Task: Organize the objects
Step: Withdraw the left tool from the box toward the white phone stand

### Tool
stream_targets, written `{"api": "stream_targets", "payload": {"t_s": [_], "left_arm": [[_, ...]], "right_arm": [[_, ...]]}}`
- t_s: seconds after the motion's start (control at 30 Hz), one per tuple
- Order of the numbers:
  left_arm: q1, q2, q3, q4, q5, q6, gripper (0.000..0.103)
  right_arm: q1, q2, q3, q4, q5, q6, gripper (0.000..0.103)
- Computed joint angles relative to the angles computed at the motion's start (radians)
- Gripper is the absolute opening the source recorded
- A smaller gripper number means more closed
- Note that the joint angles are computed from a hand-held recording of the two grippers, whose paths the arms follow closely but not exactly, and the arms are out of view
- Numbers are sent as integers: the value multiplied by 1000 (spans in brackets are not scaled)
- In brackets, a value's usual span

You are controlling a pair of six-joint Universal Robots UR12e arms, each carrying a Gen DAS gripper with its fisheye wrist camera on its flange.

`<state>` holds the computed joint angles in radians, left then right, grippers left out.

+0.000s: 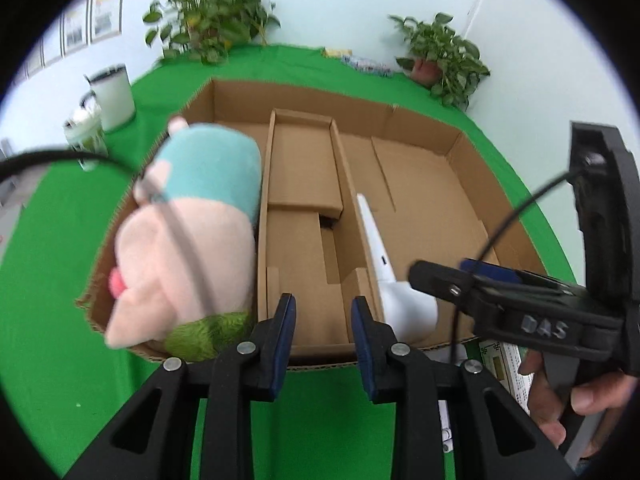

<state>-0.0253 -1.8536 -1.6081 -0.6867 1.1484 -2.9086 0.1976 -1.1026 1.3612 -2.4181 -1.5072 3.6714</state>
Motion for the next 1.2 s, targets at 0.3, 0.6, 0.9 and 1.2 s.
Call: {"api": "stream_targets", "payload": {"t_s": [0.3,0.6,0.9,1.2], "left_arm": [[-24,132,-173,459,137,-78,81],[-41,183,-215,483,225,-121,81],[-15,180,-237,489,166,-96,81],[18,153,-206,429,63,-49,81]], "right_arm": [[58,-133,189,-231,-220,-12,102],[101,-215,269,-249,-357,-10,102],[147,-220,272,-232,-472,-14,102],[194,-208,280,-281,-557,76,102]]}}
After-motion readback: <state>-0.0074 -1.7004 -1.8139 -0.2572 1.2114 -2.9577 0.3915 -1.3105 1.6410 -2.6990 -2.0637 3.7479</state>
